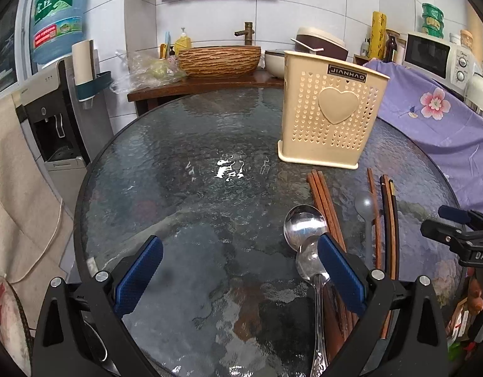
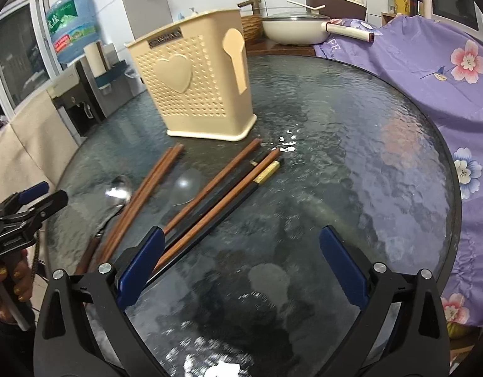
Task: Organize utensils
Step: 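Move the right tool to the gold-banded black chopstick while the left tool approaches the metal spoons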
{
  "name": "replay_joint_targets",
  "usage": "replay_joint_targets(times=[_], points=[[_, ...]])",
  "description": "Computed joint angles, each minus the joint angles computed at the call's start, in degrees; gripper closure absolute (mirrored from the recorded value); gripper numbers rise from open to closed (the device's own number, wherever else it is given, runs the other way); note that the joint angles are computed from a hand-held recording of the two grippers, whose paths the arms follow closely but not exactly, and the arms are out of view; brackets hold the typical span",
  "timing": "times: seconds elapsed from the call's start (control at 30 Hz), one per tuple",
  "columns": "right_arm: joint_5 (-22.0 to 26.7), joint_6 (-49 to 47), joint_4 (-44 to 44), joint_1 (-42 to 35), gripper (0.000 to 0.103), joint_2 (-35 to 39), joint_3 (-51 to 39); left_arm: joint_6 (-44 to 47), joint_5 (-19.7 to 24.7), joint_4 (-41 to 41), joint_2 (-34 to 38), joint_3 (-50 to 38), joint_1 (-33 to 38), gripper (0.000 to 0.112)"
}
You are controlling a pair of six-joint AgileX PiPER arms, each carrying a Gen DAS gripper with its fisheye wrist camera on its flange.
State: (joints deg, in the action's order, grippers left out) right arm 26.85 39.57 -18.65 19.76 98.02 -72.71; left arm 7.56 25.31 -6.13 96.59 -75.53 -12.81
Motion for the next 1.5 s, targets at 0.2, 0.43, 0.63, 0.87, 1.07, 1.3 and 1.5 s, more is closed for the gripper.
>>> replay_joint_targets(times=[0.2,0.43,0.63,0.87,1.07,1.3,1.5], points=[[6.1,-2.3,0.7,-0.7,0.02,5.6,-7.4,-1.2,1.3,1.4,2.1,-2.2,0.0,0.016],[10.9,-2.6,1.3,-0.9,0.032,10.4,-14.4,-1.2,1.8,2.6,3.2,-3.2,-1.0,0.016],[13.2,-5.0,2.4,-1.2,0.037,12.2,-17.5,-1.2,2.5,3.0,4.0,-3.7,-2.0,0.019],[14.9,-16.0,10.9,-3.7,0.05,12.7,-19.7,4.2,2.4,-0.4,1.4,0.2,-2.8,0.02],[17.6,-20.8,16.2,-7.0,0.05,13.7,-22.4,9.3,3.9,-4.2,1.8,0.5,-3.5,0.032],[20.5,-18.7,15.8,-5.6,0.051,15.8,-26.4,11.3,8.5,-8.3,5.9,-4.8,-3.1,0.049],[21.9,-17.9,15.4,-4.6,0.067,18.8,-30.8,13.1,12.4,-12.7,8.2,-8.1,-1.8,0.059]])
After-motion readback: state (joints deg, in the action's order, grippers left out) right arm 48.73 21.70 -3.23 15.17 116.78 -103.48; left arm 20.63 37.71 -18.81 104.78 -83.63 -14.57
